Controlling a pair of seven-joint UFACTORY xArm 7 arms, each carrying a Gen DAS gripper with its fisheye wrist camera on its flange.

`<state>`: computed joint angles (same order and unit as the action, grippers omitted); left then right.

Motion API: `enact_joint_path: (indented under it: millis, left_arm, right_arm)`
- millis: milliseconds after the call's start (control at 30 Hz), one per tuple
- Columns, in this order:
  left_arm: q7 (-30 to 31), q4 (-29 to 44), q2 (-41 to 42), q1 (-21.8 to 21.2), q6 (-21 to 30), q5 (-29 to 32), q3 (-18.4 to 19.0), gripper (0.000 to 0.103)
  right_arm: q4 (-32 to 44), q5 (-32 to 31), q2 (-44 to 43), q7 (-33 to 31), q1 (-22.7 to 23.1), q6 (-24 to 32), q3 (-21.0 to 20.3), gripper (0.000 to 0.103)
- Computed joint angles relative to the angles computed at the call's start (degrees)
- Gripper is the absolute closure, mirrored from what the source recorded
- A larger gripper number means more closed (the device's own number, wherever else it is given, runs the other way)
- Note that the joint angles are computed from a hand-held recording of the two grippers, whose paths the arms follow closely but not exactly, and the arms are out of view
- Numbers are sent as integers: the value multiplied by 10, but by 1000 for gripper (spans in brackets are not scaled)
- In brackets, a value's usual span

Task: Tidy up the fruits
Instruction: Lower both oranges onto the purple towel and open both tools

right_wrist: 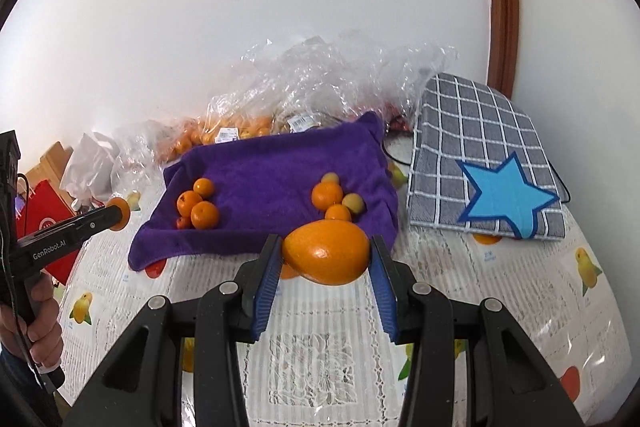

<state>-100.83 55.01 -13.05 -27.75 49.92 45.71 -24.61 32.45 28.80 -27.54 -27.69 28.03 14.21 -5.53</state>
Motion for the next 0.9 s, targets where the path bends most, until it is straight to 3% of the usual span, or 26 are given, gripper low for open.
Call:
enact_joint_path:
  millis: [267, 400, 900]
  left_arm:
    - [3, -11, 0, 17, -25, 7, 16, 70]
    - [-7, -32, -1, 33, -58, 15, 27, 70]
    - [-2, -19, 50, 77, -136, 65, 62, 70]
  right_arm:
    - [46, 43, 59, -36, 30, -6, -15, 60]
    - [72, 71, 106, -59, 27, -8, -1, 60]
    - [182, 192, 245, -171, -39, -9, 78, 60]
